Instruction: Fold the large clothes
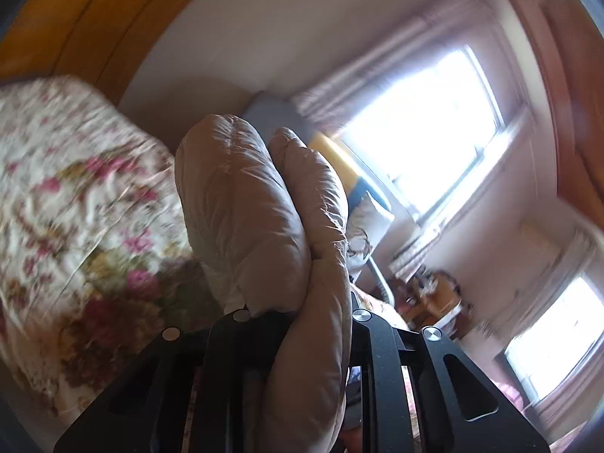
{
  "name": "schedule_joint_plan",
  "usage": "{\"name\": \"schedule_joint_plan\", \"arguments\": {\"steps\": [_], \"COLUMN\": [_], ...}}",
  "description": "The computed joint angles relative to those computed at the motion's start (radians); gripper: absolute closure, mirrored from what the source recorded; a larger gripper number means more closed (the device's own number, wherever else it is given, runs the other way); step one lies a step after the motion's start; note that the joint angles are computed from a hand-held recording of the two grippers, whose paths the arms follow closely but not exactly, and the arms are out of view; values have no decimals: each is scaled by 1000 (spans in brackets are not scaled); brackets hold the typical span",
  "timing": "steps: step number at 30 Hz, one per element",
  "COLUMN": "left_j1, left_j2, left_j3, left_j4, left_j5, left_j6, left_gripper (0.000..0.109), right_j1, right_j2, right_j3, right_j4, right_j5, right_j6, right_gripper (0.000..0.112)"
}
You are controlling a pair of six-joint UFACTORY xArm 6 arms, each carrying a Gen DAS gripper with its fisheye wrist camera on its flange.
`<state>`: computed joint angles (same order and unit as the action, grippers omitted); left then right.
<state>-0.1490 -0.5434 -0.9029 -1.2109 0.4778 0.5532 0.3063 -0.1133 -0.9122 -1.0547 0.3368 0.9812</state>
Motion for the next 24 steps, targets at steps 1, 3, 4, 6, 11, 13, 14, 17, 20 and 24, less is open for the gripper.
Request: {"name": "schedule_joint_plan", "arguments": {"steps": [1,3,4,6,11,13,14,17,20,24], "left_j1": [-39,-95,-121,-156,-210,-232,-241,-265,-294,-319], "left_j2": [1,1,0,7,30,41,45,89,107,137], "left_j3": [-12,-18,-18,-22,-27,-35,-41,-59,-52,-72], "left_j4": [60,158,250,359,599,671,698,795,878,1067], "left_j5": [-34,-96,-130,-166,-225,-227,-214,-196,-246,-260], "left_j6": [-32,-83,-141,-210,-387,-456,-479,-563,-629,-761], "left_gripper": [91,91,91,91,90,90,89,89,88,87], "right_j1": [-15,-35,-42,-55,-76,-45,-33,-2,-4,-65], "right_j2": [-7,-32,-51,-116,-204,-160,-131,-70,-110,-301], "right_j3": [13,41,54,90,163,140,123,85,125,283], "right_j4": [40,153,213,224,267,392,402,519,653,905], "right_j5": [-31,-63,-65,-56,-166,-175,-175,-139,-143,-193], "right_j6": [-21,-111,-167,-154,-129,-247,-265,-409,-553,-724], "right_gripper": [11,11,11,11,11,11,11,11,11,11]}}
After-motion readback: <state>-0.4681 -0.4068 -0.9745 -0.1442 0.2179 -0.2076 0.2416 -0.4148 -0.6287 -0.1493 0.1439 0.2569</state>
